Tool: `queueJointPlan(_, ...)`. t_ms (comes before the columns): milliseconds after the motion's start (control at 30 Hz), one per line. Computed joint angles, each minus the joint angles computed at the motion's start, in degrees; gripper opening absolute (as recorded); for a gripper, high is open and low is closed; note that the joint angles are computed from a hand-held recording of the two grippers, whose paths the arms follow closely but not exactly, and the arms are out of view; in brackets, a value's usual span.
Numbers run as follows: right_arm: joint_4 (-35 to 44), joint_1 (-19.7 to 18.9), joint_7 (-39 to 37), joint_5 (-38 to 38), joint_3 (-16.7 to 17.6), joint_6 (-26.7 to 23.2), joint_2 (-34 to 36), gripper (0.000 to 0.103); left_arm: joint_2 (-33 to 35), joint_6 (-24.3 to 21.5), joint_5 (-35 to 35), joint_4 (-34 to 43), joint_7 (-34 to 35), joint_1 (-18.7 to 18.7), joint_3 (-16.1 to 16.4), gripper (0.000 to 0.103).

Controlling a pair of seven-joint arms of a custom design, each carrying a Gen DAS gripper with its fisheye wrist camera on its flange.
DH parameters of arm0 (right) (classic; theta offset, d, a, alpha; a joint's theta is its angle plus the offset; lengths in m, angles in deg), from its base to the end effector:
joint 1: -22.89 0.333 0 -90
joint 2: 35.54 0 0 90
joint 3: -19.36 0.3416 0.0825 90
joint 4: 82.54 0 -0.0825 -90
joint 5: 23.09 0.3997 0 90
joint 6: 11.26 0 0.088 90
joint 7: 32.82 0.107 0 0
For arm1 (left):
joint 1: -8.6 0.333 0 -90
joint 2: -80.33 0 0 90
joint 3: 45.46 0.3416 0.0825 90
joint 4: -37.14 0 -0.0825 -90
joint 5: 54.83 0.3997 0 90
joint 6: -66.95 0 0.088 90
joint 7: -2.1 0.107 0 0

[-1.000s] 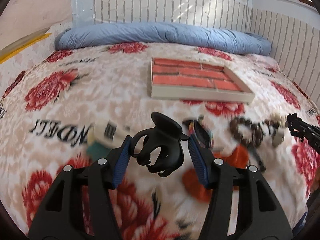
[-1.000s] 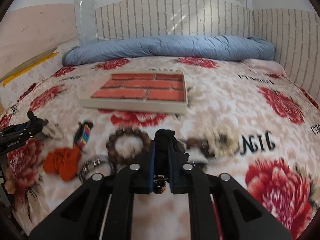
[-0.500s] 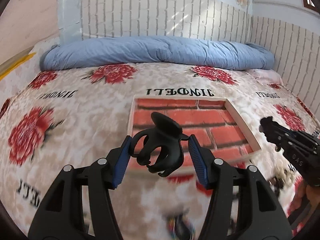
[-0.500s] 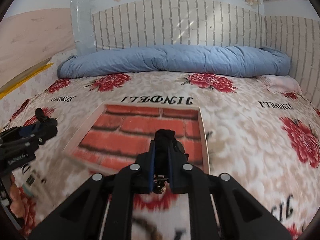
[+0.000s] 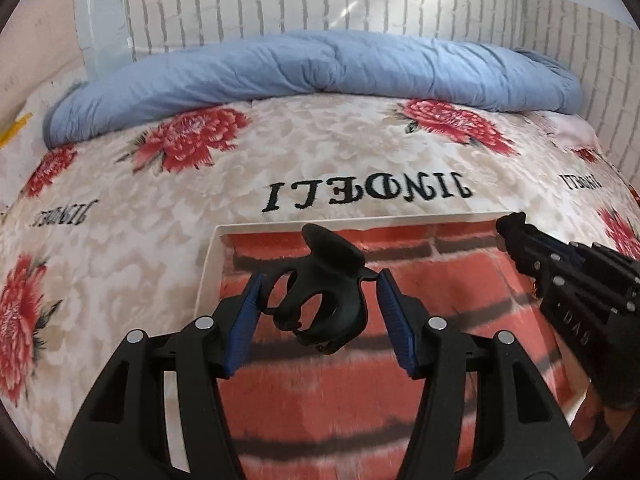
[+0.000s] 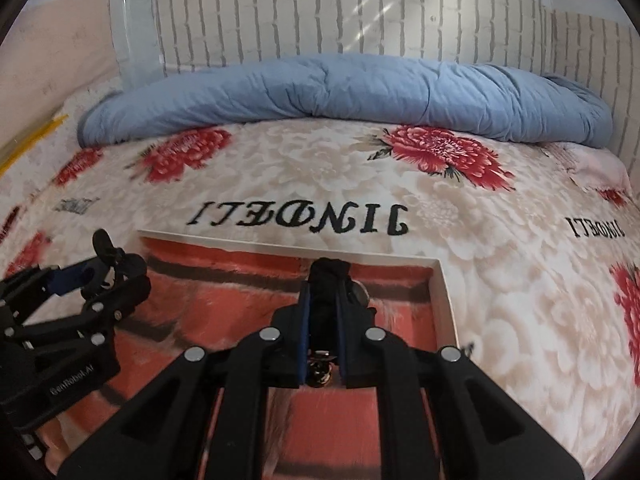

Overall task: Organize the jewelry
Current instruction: 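Carry the claw clip in left gripper and scrunchie in right gripper over the brick-print tray, then open left gripper releasing the claw clip while right gripper releases the scrunchie into the tray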

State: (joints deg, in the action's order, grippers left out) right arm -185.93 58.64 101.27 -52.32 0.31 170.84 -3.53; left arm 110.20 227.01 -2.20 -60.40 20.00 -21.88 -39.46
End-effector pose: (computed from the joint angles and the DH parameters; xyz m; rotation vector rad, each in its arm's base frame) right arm 0.6632 0.2844 0.3447 -1.8254 1.5471 -0.6600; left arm 0.6440 -0.3459 0.3536 -1.7777 1.7578 -0.7049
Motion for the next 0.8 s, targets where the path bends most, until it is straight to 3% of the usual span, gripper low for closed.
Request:
queueJointPlan(100,5.2,-7.3,-4.1,2.2,8.5,-5.1,2.7,0.011,3.0,-0.9,-4.9,3.4,5.4,2.2,-1.9,0.056)
queueJointPlan(267,11.5,-13.6,-10.1,5.7,16.7,-13.2,6.2,0.011,6.7,-3.3,-12.8,7.3,13.4,3.2,-2.9,0.056)
queueJointPlan(500,13.9,-15.4,-15.4,9.4,20.0,-18.4,7.7,0.011,9.5,-8.6,-21.6,11.0,22.1,3.1,-3.3,0.056)
queueJointPlan(600,14.4,-15.9,-17.0,11.0,20.8,-20.0,8.3,0.011,10.0,-9.9,-20.7,11.8,22.4,1.2,-1.6,0.056)
queueJointPlan(800,14.5,-15.6,-17.6,12.5,20.4,-20.5,8.3,0.015,10.6,-11.5,-21.5,12.9,23.5,1.1,-1.7,0.057)
